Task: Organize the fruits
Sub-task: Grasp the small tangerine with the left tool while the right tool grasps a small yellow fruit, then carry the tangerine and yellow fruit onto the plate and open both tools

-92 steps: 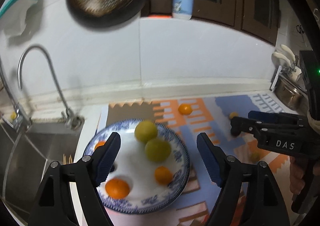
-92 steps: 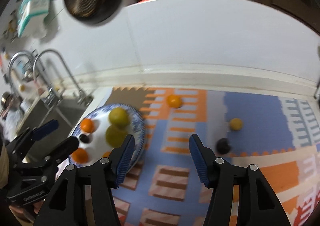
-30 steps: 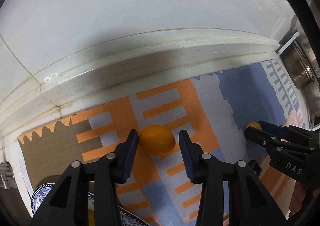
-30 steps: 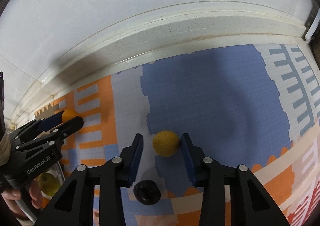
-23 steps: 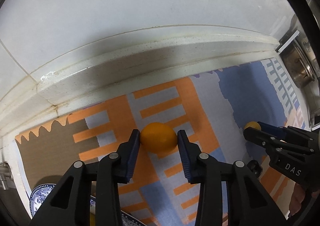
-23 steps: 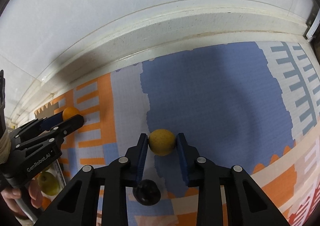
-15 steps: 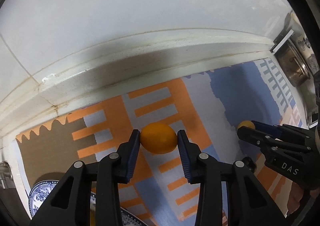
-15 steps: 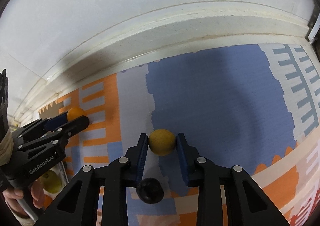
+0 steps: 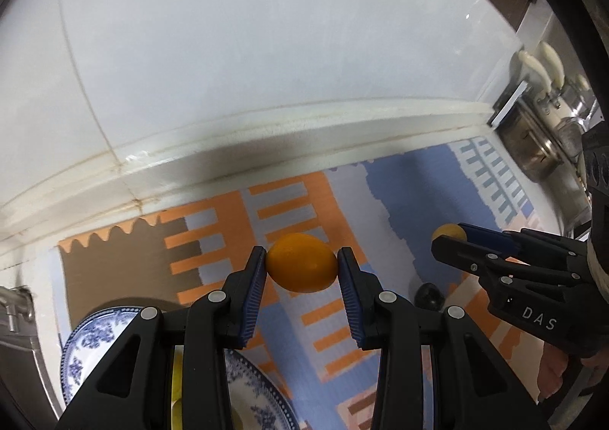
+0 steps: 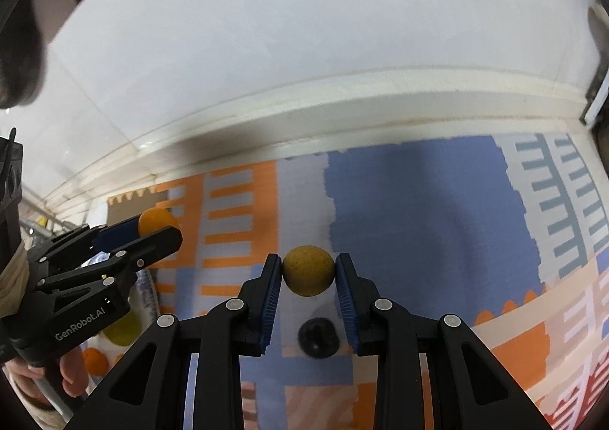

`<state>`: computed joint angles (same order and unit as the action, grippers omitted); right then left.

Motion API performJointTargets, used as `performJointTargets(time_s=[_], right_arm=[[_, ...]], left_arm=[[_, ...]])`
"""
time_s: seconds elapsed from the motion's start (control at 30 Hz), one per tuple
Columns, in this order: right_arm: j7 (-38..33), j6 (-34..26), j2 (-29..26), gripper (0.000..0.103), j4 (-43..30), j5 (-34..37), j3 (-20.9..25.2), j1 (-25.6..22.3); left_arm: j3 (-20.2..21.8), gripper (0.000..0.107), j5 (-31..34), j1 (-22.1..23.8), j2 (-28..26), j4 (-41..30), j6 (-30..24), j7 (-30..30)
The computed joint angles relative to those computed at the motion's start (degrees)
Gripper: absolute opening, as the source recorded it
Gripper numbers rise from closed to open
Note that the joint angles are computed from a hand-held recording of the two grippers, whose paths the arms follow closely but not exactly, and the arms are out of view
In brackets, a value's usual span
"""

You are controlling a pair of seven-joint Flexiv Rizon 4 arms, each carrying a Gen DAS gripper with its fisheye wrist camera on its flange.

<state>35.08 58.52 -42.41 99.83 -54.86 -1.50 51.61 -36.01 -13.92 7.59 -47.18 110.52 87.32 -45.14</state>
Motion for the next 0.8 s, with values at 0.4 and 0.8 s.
performJointTargets(time_s=[0.4, 0.8], right_arm=[[-0.6, -4.8, 0.0, 0.031, -4.7, -6.8, -0.3, 3.0], [-3.8, -1.9, -2.8, 0.031, -11.6, -13.3, -1.4, 4.8]], left_arm=[[-12.6, 0.037, 10.2, 15.2, -0.1, 9.7, 10.0, -3.4], [-18.9, 0.037, 21.3, 27.2, 0.7, 15.5, 14.6, -10.6]])
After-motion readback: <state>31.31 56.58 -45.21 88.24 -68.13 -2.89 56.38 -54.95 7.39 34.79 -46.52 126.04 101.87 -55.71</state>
